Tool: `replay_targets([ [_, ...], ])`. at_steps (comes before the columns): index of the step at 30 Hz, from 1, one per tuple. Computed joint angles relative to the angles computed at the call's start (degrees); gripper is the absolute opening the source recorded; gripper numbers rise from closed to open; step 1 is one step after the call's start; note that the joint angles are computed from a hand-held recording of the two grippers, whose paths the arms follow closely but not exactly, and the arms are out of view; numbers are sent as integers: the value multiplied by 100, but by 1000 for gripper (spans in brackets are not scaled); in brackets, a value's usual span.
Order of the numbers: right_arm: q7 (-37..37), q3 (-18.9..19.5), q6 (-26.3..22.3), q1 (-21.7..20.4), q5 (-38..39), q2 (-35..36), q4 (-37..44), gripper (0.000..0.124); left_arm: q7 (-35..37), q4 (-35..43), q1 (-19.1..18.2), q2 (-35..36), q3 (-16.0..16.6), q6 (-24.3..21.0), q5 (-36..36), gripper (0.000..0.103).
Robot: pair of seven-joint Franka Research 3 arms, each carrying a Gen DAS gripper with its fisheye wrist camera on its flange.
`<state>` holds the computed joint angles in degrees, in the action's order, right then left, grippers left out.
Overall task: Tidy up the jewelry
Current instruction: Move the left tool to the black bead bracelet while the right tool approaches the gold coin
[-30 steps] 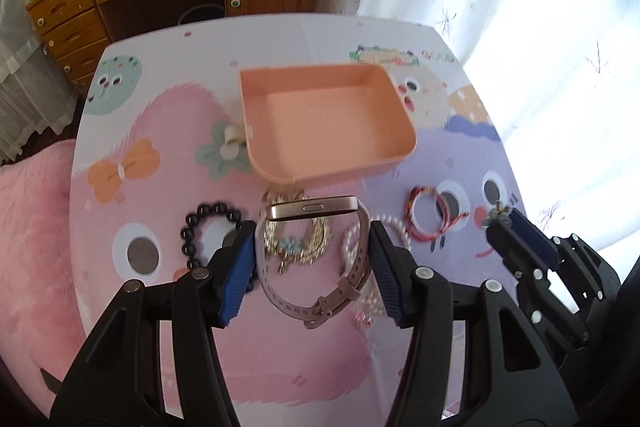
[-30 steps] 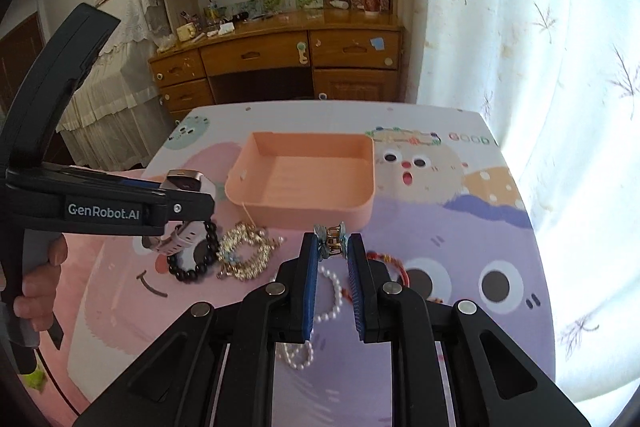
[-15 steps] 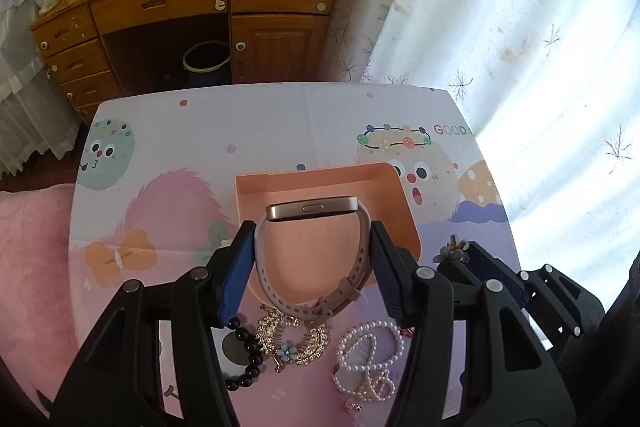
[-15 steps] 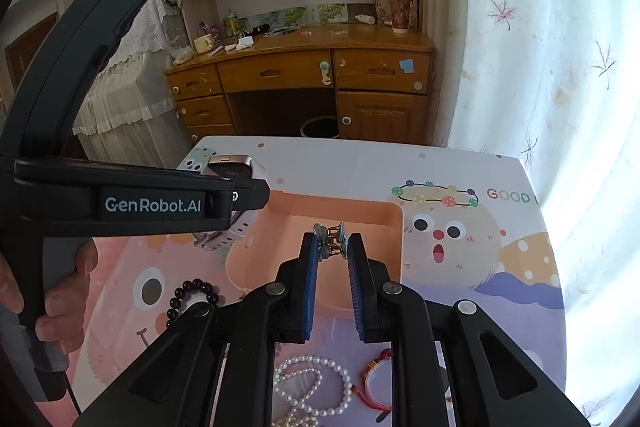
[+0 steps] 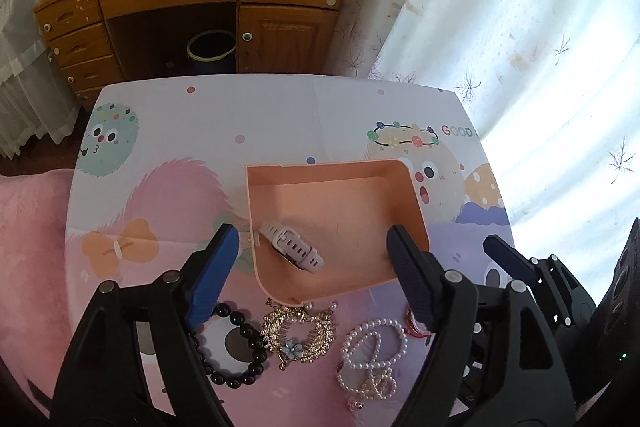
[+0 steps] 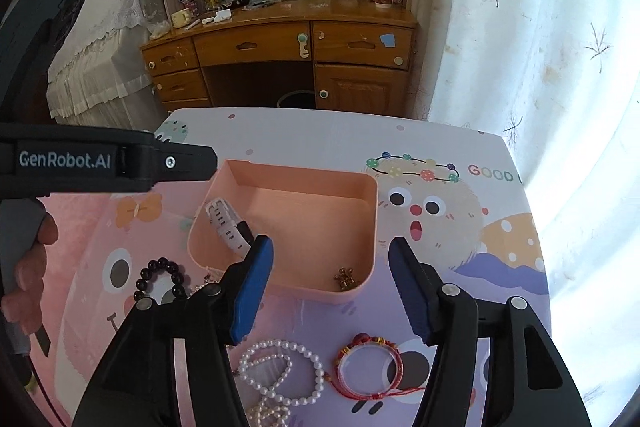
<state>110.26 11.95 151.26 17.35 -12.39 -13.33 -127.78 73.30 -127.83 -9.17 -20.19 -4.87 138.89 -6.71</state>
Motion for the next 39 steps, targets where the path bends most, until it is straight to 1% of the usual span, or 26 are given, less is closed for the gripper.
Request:
replay_targets([
  [6,527,191,-473,-74,-157,-541,-111,62,202,-431,-27,-753,179,-134,-71,75],
  [8,711,256,-640,-59,-64,-880,-218,64,330,-594,-93,-1053,317,-257,-205,75],
  [10,920,338,-784,-72,28,-1221,-329,69,393,-775,-88,-1376,386,-361,-224,75],
  [12,1149,455,-978,-112,94,-1547,-441,70,470,-955,-82,-1716,465,-505,-212,75],
  [14,1247,463,-1114,-32,315,-1900,-616,70,635,-1117,-153,-2031,630,-734,-312,75],
  [17,1368,494,-1396,84,686,-2468,-891,72,788,-1436,-179,-2553,781,-989,-440,75],
  [19,1451,536,-1655,171,917,-2883,-1110,73,866,-1655,-166,-2879,828,-1156,-454,75],
  [21,1471,567,-1908,288,1127,-3301,-1347,74,896,-1870,-111,-3207,791,-1343,-362,75],
  [22,1446,567,-2082,355,1236,-3458,-1434,76,886,-1956,-92,-3327,767,-1418,-321,75],
  [26,1436,642,-2890,523,1567,-3946,-1666,76,723,-2262,-35,-3756,788,-1827,-294,75],
  [29,1553,638,-3215,645,1892,-4352,-1937,76,585,-2472,0,-4023,865,-2055,-363,75],
  [32,1767,692,-3491,661,2134,-4652,-2136,76,540,-2626,39,-4144,889,-2133,-351,75],
  [35,2002,723,-3583,682,2364,-4900,-2411,76,578,-2740,46,-4107,896,-2060,-320,75],
  [37,2126,760,-3596,676,2444,-4964,-2564,76,577,-2769,58,-3949,887,-1966,-310,75],
  [39,2298,842,-3731,654,2456,-4965,-2660,76,571,-2793,84,-3737,879,-1859,-301,75],
])
